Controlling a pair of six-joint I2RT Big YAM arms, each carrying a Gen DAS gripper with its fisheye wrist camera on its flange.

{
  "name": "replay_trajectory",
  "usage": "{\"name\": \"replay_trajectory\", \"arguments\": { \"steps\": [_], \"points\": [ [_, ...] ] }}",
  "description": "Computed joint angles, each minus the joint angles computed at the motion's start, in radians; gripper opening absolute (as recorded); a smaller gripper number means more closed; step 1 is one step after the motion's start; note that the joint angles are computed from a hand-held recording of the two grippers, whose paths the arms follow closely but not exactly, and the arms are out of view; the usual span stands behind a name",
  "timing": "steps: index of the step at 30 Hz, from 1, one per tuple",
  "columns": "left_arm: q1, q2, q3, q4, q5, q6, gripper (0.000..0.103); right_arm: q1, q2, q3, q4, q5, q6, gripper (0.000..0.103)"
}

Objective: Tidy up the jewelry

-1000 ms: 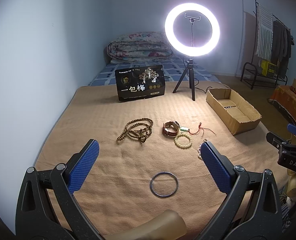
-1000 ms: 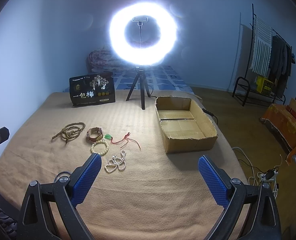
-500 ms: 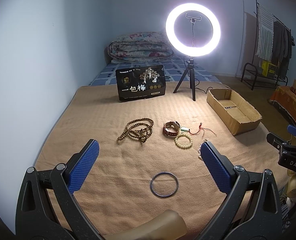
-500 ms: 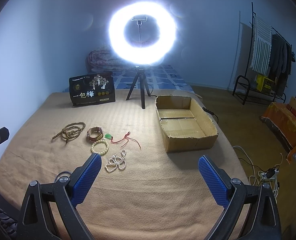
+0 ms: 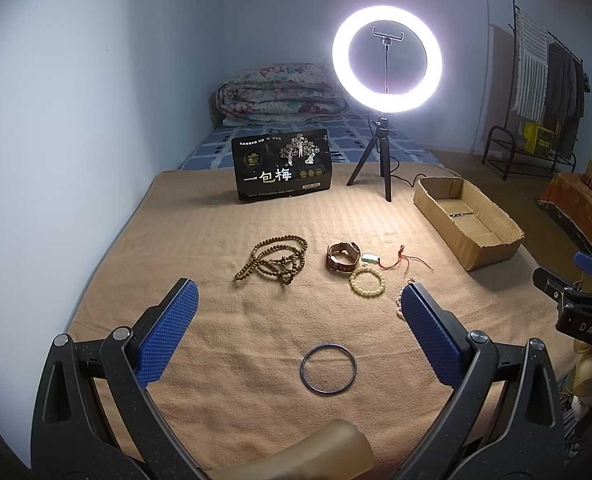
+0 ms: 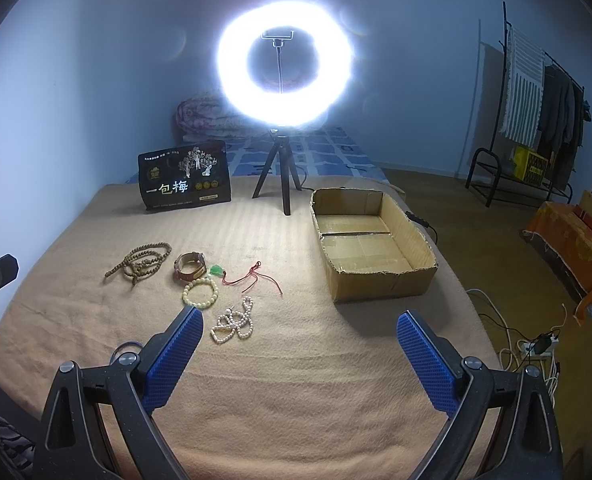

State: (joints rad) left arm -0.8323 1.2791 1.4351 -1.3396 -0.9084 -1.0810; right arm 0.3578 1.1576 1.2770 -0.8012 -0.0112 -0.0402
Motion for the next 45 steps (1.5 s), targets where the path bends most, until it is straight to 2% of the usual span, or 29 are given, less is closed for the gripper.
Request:
{"name": "replay_trajectory", "arguments": {
  "steps": [15,21,30,34,38,40,45],
  "points": [
    [0.001,0.001,0.002,0.0,0.003,0.001,0.103,0.0,0.003,0.001,-0.005,-0.002,0.003,0.099],
    [-0.007,0.017,-0.006,0.004,0.003,-0.022,0.103,-0.003,0.013,0.005,-0.016,-0.012,0.004,0.099],
    [0.006,0.013,-0.045,0.021,0.038,-0.036,0.103,-0.005,0.046,0.028,-0.041,-0.015,0.006,0.099],
    [0.041,0.0,-0.072,0.05,0.098,-0.015,0.103,-0.003,0.073,0.041,-0.054,-0.013,-0.002,0.099],
    [0.07,-0.012,-0.107,0.087,0.176,0.006,0.103,-0.017,0.123,0.078,-0.102,-0.096,-0.011,0.099],
    [0.091,-0.023,-0.135,0.123,0.238,0.017,0.103,-0.02,0.145,0.095,-0.118,-0.118,-0.014,0.099],
    [0.14,-0.015,-0.171,0.169,0.371,0.029,0.103,-0.027,0.242,0.18,-0.194,-0.175,-0.037,0.088]
  ]
}}
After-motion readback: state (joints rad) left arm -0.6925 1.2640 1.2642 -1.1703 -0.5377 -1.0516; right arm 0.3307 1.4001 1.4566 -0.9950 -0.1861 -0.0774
